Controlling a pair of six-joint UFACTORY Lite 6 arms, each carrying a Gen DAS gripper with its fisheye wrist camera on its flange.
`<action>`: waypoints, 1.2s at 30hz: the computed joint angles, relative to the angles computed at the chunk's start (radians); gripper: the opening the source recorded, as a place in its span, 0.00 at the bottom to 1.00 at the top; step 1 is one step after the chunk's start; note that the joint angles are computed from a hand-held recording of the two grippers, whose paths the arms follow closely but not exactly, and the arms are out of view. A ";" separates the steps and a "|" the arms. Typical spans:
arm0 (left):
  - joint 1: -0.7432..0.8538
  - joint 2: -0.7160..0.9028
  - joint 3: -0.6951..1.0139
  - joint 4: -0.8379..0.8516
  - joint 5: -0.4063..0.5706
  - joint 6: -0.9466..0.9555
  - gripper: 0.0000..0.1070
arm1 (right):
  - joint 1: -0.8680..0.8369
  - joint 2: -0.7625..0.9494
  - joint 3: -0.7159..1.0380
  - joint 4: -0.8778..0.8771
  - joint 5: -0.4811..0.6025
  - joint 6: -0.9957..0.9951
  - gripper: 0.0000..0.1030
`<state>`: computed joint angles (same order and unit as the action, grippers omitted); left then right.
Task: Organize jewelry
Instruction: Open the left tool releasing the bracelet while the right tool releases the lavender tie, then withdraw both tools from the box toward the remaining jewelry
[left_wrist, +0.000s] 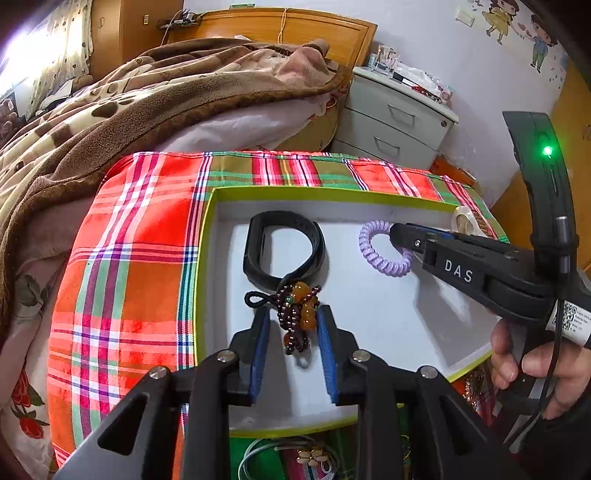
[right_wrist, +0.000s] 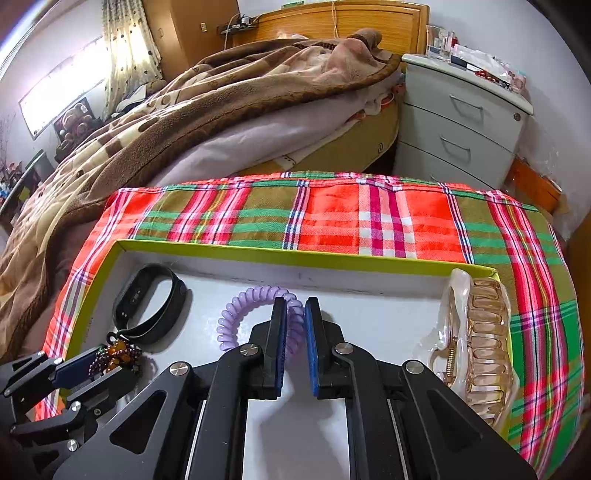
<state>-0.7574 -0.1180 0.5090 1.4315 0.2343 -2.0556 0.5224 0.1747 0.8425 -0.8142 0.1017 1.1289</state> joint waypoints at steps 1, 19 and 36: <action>0.001 -0.002 0.000 0.000 0.000 0.001 0.30 | -0.001 -0.005 -0.005 -0.002 -0.007 0.002 0.16; -0.086 -0.239 -0.078 -0.297 0.083 0.254 0.42 | 0.068 -0.301 -0.190 -0.107 0.035 0.174 0.33; -0.450 -0.725 -0.279 -0.540 0.497 0.247 0.42 | 0.361 -0.784 -0.480 -0.056 0.285 0.306 0.33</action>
